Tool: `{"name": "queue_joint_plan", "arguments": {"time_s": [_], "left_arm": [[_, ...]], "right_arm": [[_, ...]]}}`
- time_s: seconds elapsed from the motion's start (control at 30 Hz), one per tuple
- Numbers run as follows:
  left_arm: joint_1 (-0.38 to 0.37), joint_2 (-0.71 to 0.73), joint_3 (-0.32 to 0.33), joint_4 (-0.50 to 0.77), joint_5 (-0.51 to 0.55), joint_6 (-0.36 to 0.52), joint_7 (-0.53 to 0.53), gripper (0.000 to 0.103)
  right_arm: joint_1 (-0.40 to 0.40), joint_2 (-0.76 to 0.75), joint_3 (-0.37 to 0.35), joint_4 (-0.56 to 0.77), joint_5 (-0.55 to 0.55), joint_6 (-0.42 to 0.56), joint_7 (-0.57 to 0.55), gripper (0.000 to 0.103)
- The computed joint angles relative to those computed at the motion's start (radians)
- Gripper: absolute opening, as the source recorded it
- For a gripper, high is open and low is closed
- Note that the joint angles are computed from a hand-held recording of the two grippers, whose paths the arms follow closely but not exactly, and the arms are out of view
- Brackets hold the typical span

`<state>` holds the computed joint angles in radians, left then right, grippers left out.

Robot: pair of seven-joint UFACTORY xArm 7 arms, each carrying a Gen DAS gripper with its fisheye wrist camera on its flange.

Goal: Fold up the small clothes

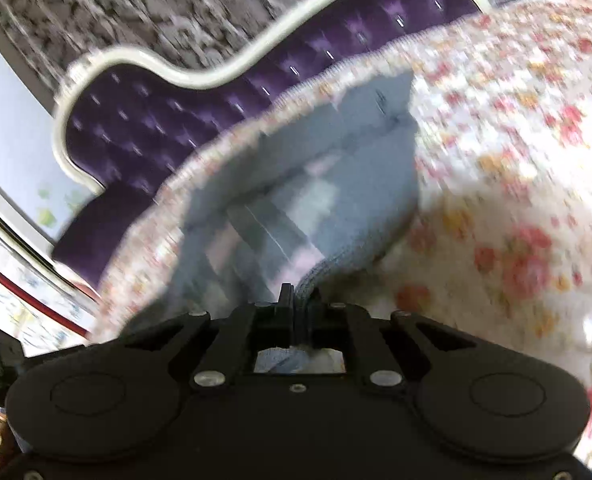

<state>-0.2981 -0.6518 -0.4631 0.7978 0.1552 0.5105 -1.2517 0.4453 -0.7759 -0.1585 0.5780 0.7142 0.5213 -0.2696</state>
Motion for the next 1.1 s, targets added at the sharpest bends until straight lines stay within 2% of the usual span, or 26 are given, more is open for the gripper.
{"name": "queue_joint_plan", "arguments": {"time_s": [0.17,0.4,0.6,0.73,0.77,0.83,0.97,1.03,1.1], "left_arm": [[0.038,0.02,0.042,0.034,0.025,-0.087,0.046,0.006],[0.081,0.128,0.112,0.124,0.019,-0.217,0.166,0.006],[0.212,0.3,0.093,0.27,0.102,-0.286,0.188,0.006],[0.312,0.44,0.045,0.378,0.274,-0.288,0.103,0.006],[0.307,0.477,0.059,0.4,0.296,-0.296,0.102,0.006],[0.334,0.554,0.05,0.453,0.414,-0.286,0.024,0.006],[0.314,0.695,0.087,0.549,0.624,-0.258,-0.155,0.006],[0.287,0.746,0.118,0.587,0.656,-0.227,-0.188,0.006],[0.262,0.791,0.143,0.624,0.654,-0.197,-0.173,0.006]], "right_arm": [[0.084,0.056,-0.065,0.08,0.09,-0.052,-0.088,0.012],[0.188,0.228,-0.161,0.293,0.313,-0.047,-0.288,0.012],[0.213,0.457,-0.209,0.526,0.505,-0.037,-0.455,0.012],[0.182,0.65,-0.219,0.695,0.612,-0.011,-0.511,0.012],[0.167,0.698,-0.218,0.734,0.631,-0.003,-0.521,0.012],[0.137,0.79,-0.206,0.806,0.665,-0.007,-0.538,0.012],[0.073,0.962,-0.169,0.94,0.691,-0.013,-0.52,0.012],[0.043,1.045,-0.149,1.009,0.684,-0.018,-0.496,0.012],[0.01,1.118,-0.129,1.073,0.666,0.003,-0.463,0.012]]}}
